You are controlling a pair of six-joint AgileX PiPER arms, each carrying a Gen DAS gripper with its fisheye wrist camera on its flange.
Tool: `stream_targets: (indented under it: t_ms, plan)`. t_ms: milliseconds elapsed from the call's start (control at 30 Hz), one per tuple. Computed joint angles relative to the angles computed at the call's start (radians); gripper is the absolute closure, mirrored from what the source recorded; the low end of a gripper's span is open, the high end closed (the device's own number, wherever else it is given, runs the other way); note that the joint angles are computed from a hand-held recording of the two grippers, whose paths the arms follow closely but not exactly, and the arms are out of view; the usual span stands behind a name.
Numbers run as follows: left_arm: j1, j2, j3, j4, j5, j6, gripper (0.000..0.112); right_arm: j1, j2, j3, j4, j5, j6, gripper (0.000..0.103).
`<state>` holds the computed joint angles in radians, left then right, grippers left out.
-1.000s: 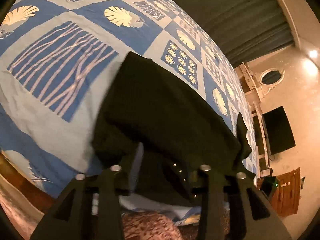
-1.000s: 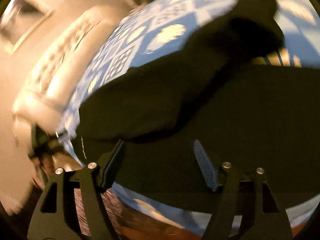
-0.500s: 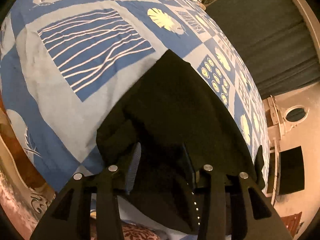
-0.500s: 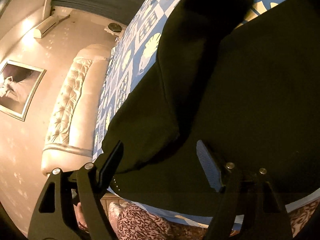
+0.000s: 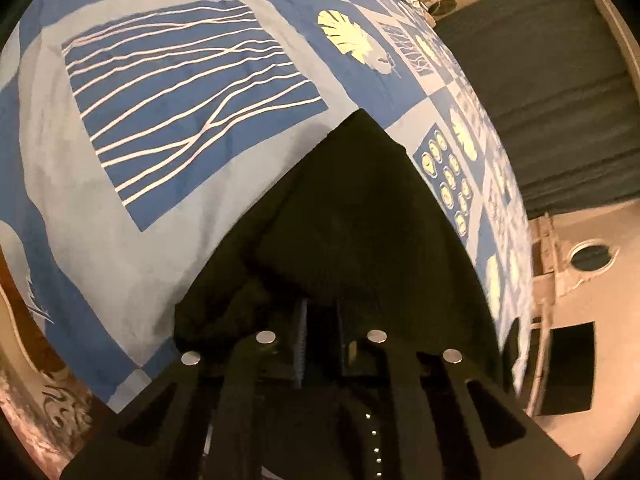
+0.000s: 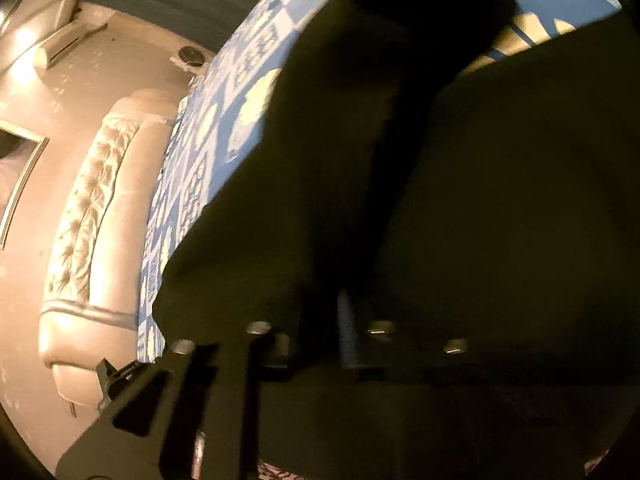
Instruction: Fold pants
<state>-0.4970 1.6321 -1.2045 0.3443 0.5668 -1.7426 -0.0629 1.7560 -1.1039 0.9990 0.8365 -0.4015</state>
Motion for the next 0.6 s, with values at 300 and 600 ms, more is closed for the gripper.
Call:
stream_targets:
  t_ms: [300,600]
  plan:
    - [-0.051,-0.101,0.034,0.081,0.024,-0.053,0.102,-0.083,-0.17,0.077,0.098,0.118,-0.093,0.093]
    - [-0.102,-0.184,0.16,0.078,0.013,-0.084,0.102,-0.174,-0.291,0.234,0.033,0.216,-0.116,0.094]
